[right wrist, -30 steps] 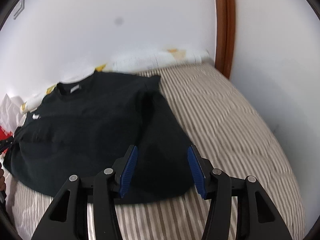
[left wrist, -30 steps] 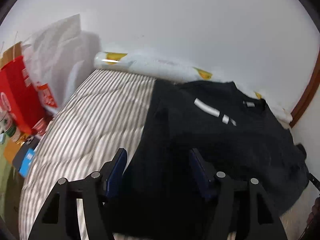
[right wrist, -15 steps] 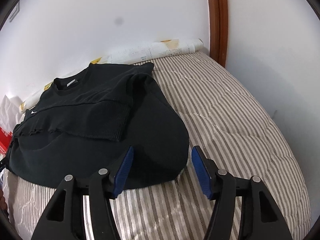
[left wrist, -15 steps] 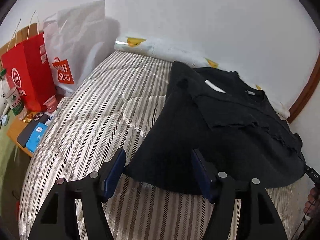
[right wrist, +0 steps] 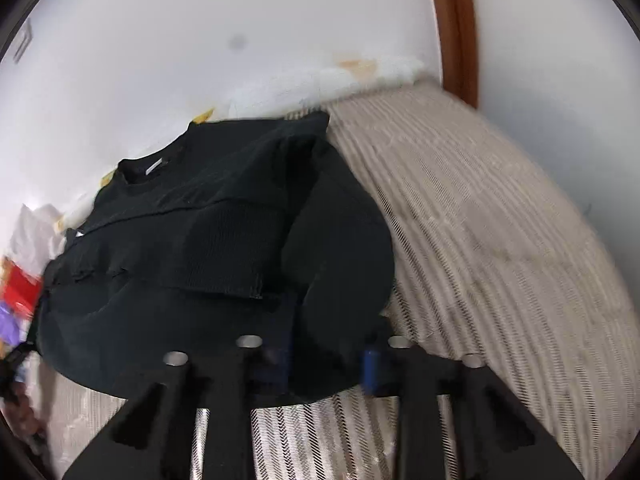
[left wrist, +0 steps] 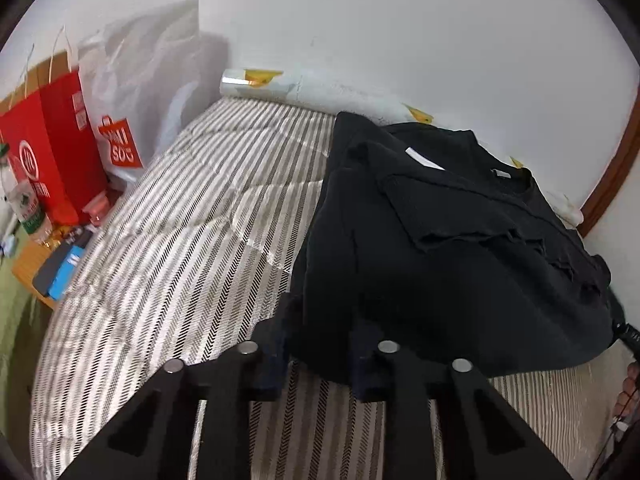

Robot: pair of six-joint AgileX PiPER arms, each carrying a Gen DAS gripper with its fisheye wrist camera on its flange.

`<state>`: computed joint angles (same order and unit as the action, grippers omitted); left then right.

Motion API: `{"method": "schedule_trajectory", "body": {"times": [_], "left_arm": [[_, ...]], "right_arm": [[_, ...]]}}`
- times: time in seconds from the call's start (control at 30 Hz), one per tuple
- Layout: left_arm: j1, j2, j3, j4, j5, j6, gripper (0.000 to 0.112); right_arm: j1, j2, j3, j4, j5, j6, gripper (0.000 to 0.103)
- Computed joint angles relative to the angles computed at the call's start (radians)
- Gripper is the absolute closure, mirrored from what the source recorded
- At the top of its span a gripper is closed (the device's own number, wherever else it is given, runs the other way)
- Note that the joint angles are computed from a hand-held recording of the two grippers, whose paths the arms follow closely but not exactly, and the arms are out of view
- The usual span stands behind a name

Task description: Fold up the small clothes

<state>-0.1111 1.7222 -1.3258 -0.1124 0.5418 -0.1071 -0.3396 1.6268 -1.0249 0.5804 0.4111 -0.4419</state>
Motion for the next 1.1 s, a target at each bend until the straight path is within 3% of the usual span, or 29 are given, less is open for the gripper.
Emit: {"method": "schedule_trajectory", "body": {"times": [0.07,0.13,0.67,0.9,1.1], "left_arm": [[-0.011,-0.021,0.02,0.038,-0.011,-0.023,0.095],[-0.012,-0.044,0.04,0.041,-0.015,-0.022,0.095],[-0.002,-0.347,0.315,-0.018,0.015,0.039,0.095],[-0.011,-0.501,0.455,-0.011,0.033,0.049,0.095],[-0.054,-0.549,0.481,0.075,0.059,-0.036,0.094]], "right_arm": [[0.034,-0.032,0.028,-0.106,-0.037,0.098,0.086],[0.038,-0.059,0.048,-0.118,-0.039,0.115,0.086],[-0.058,-0.382,0.254,-0.074,0.106,0.008,0.086],[-0.187,-0.543,0.38,0.005,0.204,-0.143,0.086],[-0.232,-0.573,0.395,-0.002,0.255,-0.158,0.083]]}}
